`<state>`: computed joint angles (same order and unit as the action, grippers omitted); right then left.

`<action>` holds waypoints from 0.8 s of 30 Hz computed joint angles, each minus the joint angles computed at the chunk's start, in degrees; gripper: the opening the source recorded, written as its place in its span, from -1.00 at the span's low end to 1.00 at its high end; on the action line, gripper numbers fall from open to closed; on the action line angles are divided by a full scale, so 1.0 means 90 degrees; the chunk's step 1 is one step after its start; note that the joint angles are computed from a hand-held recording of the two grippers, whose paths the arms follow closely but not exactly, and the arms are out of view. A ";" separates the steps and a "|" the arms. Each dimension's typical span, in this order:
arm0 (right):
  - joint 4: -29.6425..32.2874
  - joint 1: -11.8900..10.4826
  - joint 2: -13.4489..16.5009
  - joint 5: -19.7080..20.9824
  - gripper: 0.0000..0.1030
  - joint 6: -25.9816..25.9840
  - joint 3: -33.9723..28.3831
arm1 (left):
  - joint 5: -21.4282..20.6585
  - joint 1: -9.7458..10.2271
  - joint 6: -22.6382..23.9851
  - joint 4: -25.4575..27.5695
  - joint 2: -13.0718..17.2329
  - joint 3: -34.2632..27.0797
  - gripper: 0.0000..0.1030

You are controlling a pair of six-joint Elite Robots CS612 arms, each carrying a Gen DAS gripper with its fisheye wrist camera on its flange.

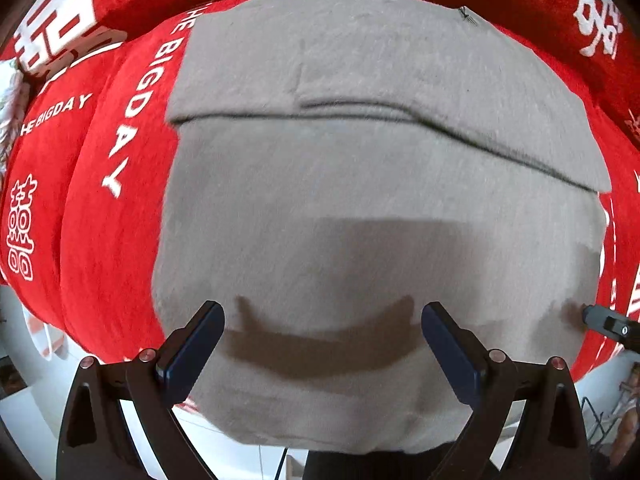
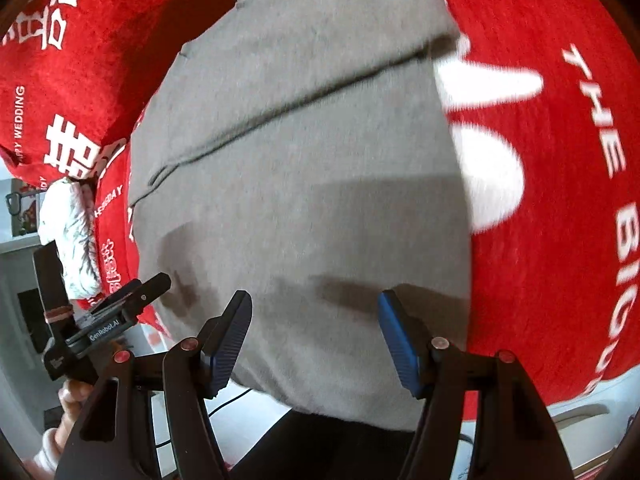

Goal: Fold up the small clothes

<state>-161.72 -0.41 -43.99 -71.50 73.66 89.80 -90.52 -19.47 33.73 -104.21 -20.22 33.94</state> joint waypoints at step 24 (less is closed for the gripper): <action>-0.1574 0.0741 0.0441 0.0512 0.33 0.2156 0.0828 | -0.0369 0.0709 0.0038 0.1260 -0.0030 0.0466 0.90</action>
<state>-175.89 6.26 -40.02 -66.90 93.07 97.26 -93.83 -13.10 34.07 -92.87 -20.49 38.13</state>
